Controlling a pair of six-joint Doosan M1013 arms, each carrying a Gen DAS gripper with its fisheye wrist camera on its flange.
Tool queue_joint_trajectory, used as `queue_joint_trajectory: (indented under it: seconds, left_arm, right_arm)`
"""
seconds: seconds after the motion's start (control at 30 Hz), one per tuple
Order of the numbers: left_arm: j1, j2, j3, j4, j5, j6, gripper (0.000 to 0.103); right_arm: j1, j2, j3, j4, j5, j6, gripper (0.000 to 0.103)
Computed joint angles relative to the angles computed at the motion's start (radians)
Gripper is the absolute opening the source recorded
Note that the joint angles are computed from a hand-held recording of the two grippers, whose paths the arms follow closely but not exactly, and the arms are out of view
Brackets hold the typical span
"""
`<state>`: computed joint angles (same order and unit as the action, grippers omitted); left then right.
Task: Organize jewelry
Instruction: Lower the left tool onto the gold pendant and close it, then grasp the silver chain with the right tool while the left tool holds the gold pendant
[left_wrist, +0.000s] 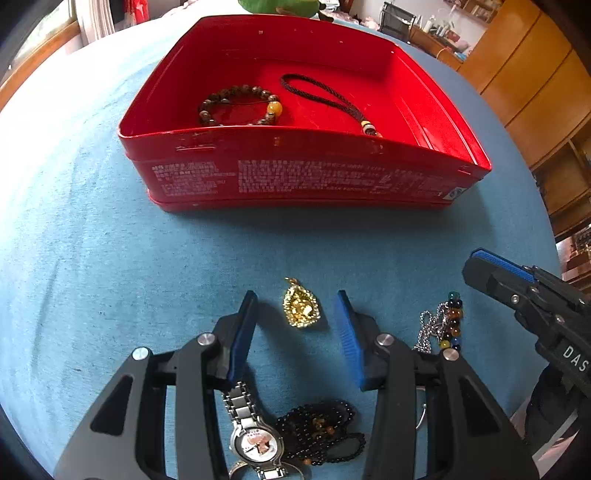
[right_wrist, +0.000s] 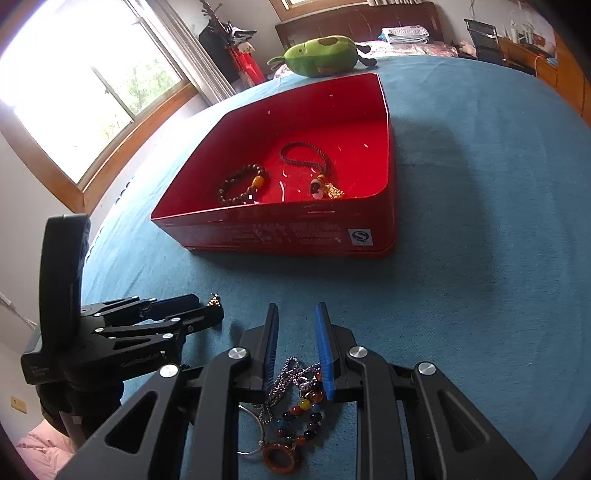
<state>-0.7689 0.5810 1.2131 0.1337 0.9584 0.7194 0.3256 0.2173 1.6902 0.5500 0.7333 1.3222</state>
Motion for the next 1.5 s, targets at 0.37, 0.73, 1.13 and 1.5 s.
queue_joint_trajectory:
  seconds: [0.37, 0.73, 1.13, 1.5]
  left_arm:
    - [-0.004, 0.017, -0.019, -0.011, 0.001, 0.042, 0.02]
    - [0.017, -0.031, 0.051, -0.061, -0.073, 0.076, 0.019]
    - [0.016, -0.069, 0.094, 0.029, -0.069, 0.024, 0.019]
    - [0.015, -0.088, 0.122, 0.033, -0.089, 0.022, 0.019]
  right_arm:
    - [0.002, 0.009, -0.005, 0.002, 0.011, -0.009, 0.025]
    - [-0.009, -0.005, 0.026, 0.08, 0.024, -0.048, 0.025]
    - [0.018, -0.013, 0.041, 0.018, 0.11, 0.027, 0.026]
    - [0.052, 0.01, 0.017, -0.059, 0.132, 0.115, 0.028]
